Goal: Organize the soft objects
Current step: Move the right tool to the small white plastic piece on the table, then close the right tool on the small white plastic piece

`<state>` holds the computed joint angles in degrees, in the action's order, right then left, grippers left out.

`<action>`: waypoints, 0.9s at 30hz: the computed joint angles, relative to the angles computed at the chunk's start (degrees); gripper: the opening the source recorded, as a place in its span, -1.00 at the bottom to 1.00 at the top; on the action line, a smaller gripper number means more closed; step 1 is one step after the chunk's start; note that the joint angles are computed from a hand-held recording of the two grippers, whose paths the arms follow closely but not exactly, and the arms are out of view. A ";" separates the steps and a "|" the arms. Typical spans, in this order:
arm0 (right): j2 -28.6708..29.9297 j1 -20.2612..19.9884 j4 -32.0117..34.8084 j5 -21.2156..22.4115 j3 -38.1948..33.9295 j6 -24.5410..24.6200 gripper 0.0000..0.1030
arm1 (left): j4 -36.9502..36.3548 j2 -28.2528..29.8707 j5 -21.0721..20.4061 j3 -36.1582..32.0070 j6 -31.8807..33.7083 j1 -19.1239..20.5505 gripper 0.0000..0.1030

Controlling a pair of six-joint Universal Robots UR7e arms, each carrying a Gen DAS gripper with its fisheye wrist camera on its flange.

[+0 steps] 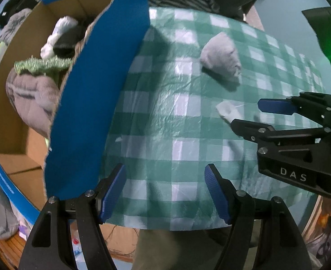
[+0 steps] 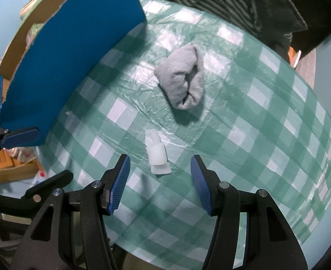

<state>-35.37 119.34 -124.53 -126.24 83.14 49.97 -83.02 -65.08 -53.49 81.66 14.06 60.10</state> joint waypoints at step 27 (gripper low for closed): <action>-0.71 0.77 -3.76 -2.17 3.71 0.57 -0.69 | -2.00 1.46 0.92 1.69 0.29 -0.38 0.42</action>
